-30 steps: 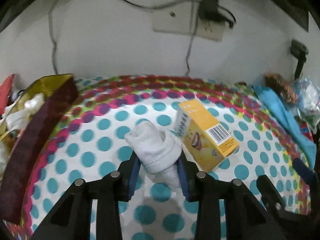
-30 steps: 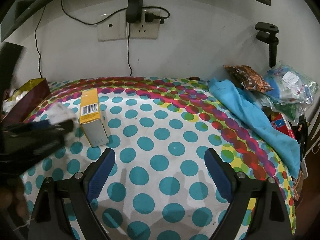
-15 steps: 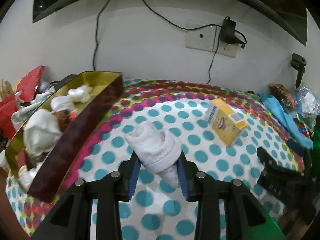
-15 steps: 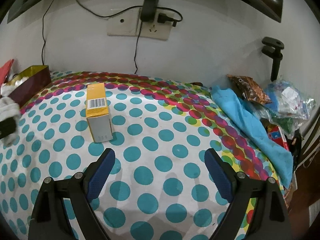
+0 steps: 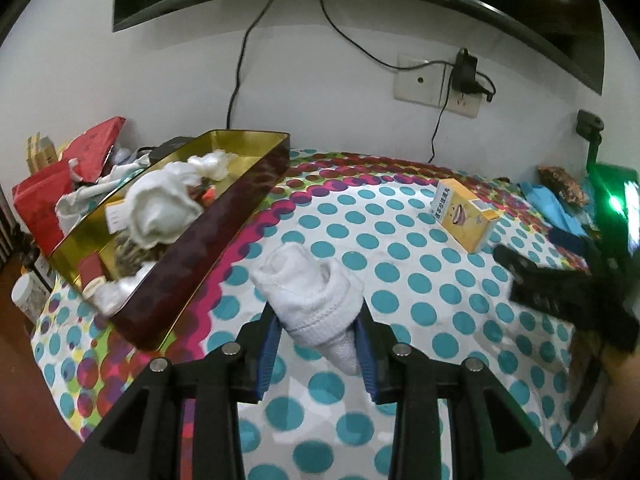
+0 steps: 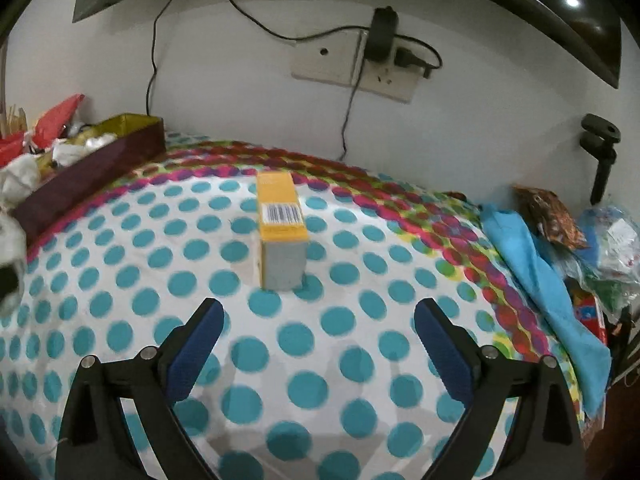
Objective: Organize objects
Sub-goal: 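Grasp the second yellow medicine box with the right tool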
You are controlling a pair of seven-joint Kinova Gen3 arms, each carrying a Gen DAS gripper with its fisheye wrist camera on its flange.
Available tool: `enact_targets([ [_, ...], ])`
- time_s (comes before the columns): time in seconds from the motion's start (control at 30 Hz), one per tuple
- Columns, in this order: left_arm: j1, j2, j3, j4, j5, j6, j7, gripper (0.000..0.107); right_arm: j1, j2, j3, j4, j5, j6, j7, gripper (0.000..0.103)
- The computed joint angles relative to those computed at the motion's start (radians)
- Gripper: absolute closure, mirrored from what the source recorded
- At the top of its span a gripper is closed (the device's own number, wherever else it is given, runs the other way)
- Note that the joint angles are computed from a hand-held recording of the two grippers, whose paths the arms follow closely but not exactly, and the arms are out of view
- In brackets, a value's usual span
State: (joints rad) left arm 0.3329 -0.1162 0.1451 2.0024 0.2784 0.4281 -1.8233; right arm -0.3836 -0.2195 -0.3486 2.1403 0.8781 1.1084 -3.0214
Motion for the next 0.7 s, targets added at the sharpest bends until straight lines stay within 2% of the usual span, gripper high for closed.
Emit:
enact_targets([
  [0.07,0.013,-0.015,-0.048,0.012,0.072,0.019,-0.075,0.073,0.006,0.016,0.012,-0.025,0.021,-0.022,0.008,0.007],
  [0.17,0.007,-0.034,-0.063,0.034,0.105,0.014,-0.125,0.073,0.015,0.069,0.047,-0.083,0.028,-0.046,0.06,0.01],
  [0.2,0.007,-0.038,-0.071,0.039,0.117,0.014,-0.141,0.073,0.017,0.096,0.059,-0.107,0.025,-0.042,0.086,0.02],
  [0.23,0.007,-0.041,-0.083,0.044,0.136,0.018,-0.16,0.073,0.015,0.121,0.068,-0.127,0.024,-0.031,0.103,0.035],
  [0.3,0.002,-0.043,-0.097,0.052,0.162,0.025,-0.187,0.073,0.019,0.16,0.109,-0.162,-0.011,-0.05,0.162,0.057],
  [0.33,-0.002,-0.045,-0.101,0.057,0.171,0.027,-0.198,0.073,0.023,0.171,0.129,-0.173,-0.037,-0.068,0.189,0.067],
  [0.37,-0.006,-0.046,-0.103,0.062,0.179,0.027,-0.208,0.073,0.027,0.184,0.146,-0.181,-0.056,-0.082,0.205,0.072],
  [0.5,-0.022,-0.047,-0.096,0.075,0.186,0.022,-0.22,0.073,0.014,0.2,0.155,-0.173,-0.035,-0.086,0.157,0.076],
  [0.7,-0.037,-0.051,-0.059,0.074,0.142,0.01,-0.162,0.073,-0.026,0.195,0.14,-0.154,-0.005,-0.057,0.092,0.077],
])
